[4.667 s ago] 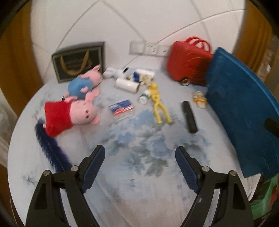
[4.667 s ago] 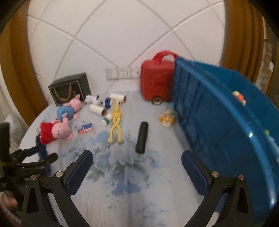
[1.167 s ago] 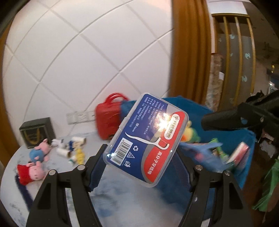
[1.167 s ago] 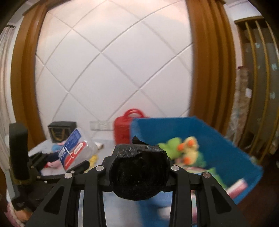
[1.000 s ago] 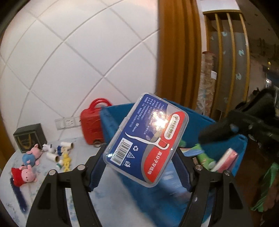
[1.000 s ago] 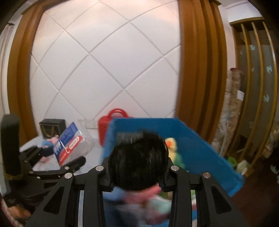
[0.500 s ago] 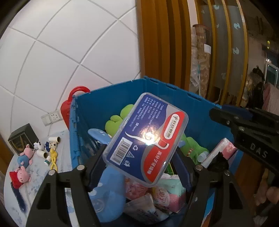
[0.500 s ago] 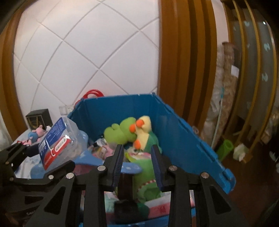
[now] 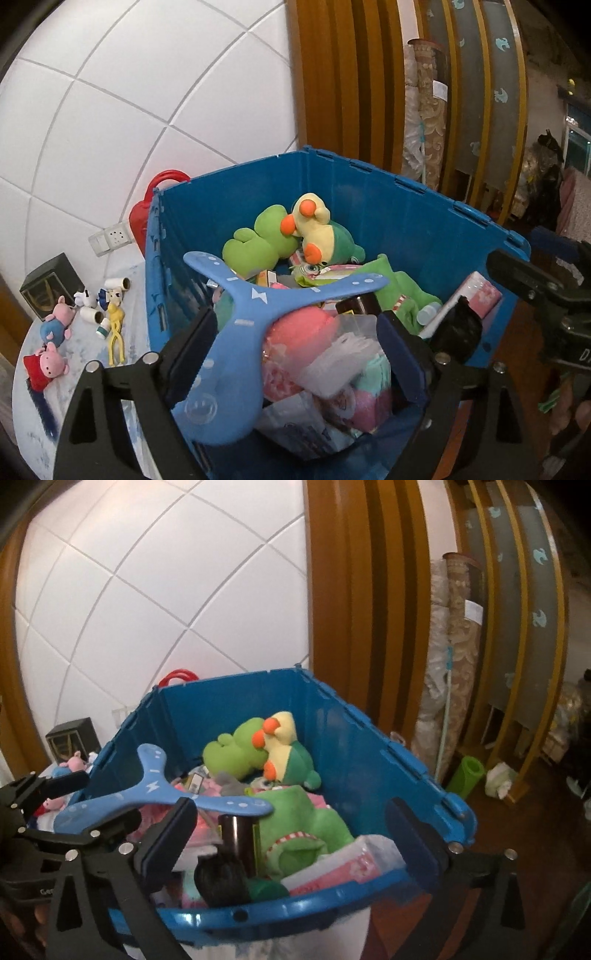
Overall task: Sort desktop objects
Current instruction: 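Carry both held objects over the blue crate and release them inside, then move both grippers back toward the yellow clip toy and pill bottle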
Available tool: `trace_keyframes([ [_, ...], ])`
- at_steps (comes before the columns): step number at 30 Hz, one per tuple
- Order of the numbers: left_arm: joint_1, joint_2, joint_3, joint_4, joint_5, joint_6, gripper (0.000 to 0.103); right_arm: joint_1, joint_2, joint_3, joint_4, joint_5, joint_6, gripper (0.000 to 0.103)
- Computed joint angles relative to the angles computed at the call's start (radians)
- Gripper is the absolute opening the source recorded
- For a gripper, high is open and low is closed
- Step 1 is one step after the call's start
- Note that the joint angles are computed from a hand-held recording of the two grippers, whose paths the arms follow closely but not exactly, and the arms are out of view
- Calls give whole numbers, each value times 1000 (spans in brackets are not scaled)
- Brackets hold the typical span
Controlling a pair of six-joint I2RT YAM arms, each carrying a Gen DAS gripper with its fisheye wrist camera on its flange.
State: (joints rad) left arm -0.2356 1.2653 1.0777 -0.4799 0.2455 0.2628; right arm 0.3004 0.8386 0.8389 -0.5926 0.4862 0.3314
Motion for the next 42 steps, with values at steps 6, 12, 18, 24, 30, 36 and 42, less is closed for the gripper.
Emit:
trace_keyframes([
  [6,56,-97,-49,-26,62,22,89,83,-67,-7,-93,62,70,103],
  [12,157,-169,-67,-66,135,51,89,225,-88,7,-182,162,173,103],
  [18,307,-199,-70,-100,230,104,89,427,-39,57,-250,293,299,103],
  [24,509,-148,-25,-128,343,165,89,567,101,135,-199,356,322,103],
  [30,712,-18,61,-159,460,258,89,659,304,261,-125,387,314,103],
  [36,891,226,248,-222,570,402,89,735,562,456,-85,429,326,103],
  [42,1034,599,623,-326,601,532,89,752,894,769,-74,413,335,103],
])
